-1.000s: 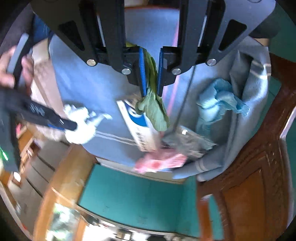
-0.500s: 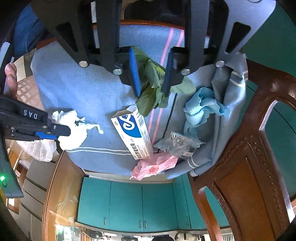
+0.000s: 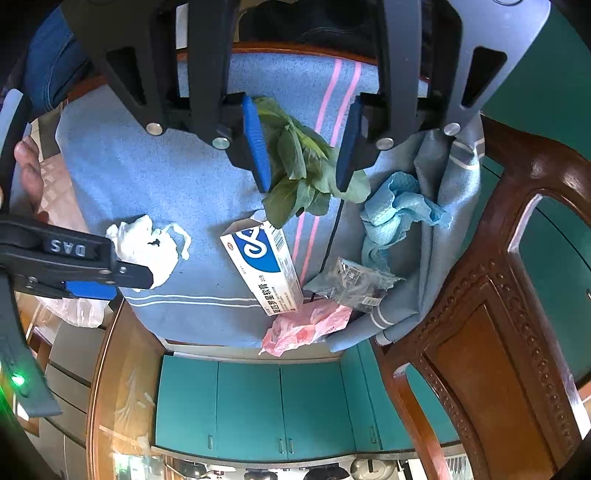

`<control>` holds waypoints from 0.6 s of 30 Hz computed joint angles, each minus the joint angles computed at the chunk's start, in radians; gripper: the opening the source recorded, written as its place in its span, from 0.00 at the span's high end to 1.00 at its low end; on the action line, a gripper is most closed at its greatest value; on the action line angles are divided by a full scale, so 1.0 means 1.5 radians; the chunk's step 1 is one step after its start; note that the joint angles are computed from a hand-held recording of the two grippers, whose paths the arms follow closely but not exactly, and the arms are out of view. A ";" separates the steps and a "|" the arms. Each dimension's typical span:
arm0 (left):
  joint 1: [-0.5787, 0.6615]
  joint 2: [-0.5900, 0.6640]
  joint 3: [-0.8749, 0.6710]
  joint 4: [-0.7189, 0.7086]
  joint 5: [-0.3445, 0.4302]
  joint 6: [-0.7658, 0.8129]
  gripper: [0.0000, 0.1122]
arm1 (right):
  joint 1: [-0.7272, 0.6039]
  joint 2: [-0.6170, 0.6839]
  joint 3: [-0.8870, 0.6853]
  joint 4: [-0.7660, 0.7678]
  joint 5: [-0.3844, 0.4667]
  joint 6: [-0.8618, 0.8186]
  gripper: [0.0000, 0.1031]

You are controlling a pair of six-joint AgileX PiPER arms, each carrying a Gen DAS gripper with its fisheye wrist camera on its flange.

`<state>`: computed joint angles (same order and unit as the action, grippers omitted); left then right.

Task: Collect trash

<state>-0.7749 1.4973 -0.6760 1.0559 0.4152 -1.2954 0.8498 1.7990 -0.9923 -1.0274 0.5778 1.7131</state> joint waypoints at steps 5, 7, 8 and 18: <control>-0.016 0.002 -0.001 0.019 0.019 -0.016 0.63 | -0.012 0.039 -0.029 0.019 0.014 -0.027 0.35; -0.020 0.001 0.000 0.025 0.026 -0.021 0.62 | -0.020 0.059 -0.044 0.040 0.018 -0.051 0.35; -0.023 0.001 0.000 0.029 0.031 -0.025 0.62 | -0.023 0.068 -0.052 0.052 0.019 -0.064 0.35; -0.016 0.008 0.005 0.035 0.040 -0.031 0.61 | -0.014 0.069 -0.051 0.076 -0.055 -0.130 0.35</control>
<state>-0.7993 1.5098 -0.6686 1.1077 0.4748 -1.3422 0.8283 1.9029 -1.0686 -0.9136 0.4949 1.5173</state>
